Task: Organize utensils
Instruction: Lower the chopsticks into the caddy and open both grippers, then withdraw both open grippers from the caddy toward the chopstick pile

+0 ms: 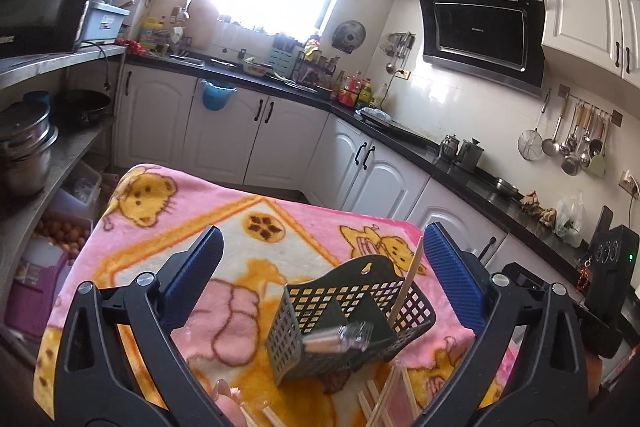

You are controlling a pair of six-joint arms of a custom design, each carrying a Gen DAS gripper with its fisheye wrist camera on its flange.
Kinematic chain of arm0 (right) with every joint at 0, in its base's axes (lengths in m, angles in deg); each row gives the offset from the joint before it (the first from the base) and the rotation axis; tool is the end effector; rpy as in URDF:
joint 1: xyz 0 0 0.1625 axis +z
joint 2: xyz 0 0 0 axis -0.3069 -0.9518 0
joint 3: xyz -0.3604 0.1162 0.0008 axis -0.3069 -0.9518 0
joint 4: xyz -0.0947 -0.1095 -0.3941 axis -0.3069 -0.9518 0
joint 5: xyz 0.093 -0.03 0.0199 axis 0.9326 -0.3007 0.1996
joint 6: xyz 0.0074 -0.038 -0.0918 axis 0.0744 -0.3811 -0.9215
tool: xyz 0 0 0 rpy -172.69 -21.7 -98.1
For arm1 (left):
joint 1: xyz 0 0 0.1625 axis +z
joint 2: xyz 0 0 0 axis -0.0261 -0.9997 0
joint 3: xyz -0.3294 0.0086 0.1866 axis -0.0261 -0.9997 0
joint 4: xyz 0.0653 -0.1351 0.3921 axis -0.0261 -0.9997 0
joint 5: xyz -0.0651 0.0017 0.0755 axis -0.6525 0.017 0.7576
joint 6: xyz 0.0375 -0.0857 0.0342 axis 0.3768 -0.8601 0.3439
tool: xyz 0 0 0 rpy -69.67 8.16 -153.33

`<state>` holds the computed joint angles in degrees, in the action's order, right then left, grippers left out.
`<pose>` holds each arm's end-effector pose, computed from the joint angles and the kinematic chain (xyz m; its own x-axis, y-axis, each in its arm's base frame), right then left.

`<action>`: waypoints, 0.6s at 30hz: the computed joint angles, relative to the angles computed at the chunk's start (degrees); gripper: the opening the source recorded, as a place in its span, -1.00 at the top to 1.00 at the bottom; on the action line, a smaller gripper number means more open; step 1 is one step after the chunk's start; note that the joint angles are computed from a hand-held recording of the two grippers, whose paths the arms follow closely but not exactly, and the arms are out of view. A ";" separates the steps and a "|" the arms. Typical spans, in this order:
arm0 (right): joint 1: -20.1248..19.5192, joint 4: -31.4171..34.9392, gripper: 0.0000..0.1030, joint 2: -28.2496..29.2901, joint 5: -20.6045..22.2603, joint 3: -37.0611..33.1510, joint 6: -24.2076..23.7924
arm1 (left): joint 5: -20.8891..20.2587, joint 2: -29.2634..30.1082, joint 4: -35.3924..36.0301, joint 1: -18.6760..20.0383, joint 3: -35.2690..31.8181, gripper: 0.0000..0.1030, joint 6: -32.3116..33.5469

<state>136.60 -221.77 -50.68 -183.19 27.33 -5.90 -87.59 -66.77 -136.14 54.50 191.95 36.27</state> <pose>0.3616 -0.4636 0.1424 -0.8123 -0.3269 0.4829 -0.5831 0.4375 -0.6846 -0.1134 -0.4651 0.4148 -0.8976 0.1671 -0.4080 0.4405 0.3757 -0.8153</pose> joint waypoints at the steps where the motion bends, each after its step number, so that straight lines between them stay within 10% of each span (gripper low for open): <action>1: 0.20 -0.38 -0.30 -0.02 -0.39 0.36 -0.38 | 0.43 -0.22 0.09 -0.27 0.15 -0.79 -0.14; 18: 1.53 -1.94 -0.37 -0.18 -1.73 5.03 -2.12 | 4.35 -7.40 3.98 -0.78 7.17 -0.79 -3.99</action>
<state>138.13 -223.71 -50.86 -184.93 32.36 -8.02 -83.24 -74.17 -132.16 53.71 199.12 32.28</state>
